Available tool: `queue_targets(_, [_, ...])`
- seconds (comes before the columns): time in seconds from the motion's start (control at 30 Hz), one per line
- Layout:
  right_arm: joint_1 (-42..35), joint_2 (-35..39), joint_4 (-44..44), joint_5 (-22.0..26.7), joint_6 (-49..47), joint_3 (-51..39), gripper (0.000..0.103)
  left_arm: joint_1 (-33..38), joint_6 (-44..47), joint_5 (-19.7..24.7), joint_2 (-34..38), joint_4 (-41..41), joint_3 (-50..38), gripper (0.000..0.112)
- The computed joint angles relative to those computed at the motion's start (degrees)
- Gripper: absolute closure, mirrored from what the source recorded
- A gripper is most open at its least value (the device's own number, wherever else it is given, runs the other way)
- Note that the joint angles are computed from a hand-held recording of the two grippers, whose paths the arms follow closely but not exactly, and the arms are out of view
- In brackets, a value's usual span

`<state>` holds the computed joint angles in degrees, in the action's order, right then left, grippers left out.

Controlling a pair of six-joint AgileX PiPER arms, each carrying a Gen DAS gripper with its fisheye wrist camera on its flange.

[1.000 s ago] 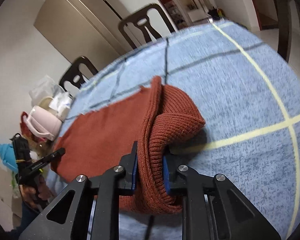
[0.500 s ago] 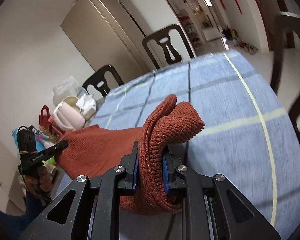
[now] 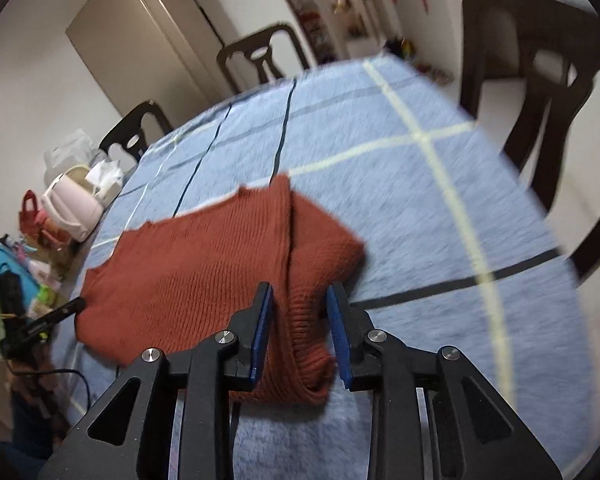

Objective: Fold small clothes

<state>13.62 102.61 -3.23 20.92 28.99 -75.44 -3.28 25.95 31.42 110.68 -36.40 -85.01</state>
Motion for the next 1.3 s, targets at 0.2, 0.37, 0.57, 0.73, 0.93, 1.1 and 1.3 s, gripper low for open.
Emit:
queue_targets(0.2, [3.5,5.7,-3.7,3.3,-0.1,-7.6,0.074,-2.2,2.4,-2.8,0.0,-1.2,-1.6,0.089])
queue_targets(0.37, [3.3,13.4,-9.5,8.0,4.7,-14.8,0.077,-4.7,-3.2,0.2,6.8,4.8,-8.7,0.089])
queue_targets(0.57, [3.7,12.1,-13.5,7.8,9.0,-13.9,0.078,-4.9,-1.6,-1.3,6.3,3.6,-6.5,0.089])
queue_targets(0.73, [6.1,9.0,-14.8,5.7,8.9,-11.8,0.078,-6.1,-0.6,-4.4,4.7,5.1,-4.0,0.080])
queue_targets(0.93, [7.6,16.2,-14.8,12.2,7.4,-19.9,0.078,-5.4,0.6,-2.8,6.5,3.1,-5.9,0.075])
queue_targets(1.1, [9.8,14.5,-17.2,12.3,8.6,-19.6,0.077,-6.1,2.7,-5.2,3.2,2.8,-1.8,0.075])
queue_targets(1.3, [14.4,14.7,-15.6,10.8,5.9,-19.6,0.072,-5.3,15.9,-3.7,-0.4,-10.1,3.6,0.071])
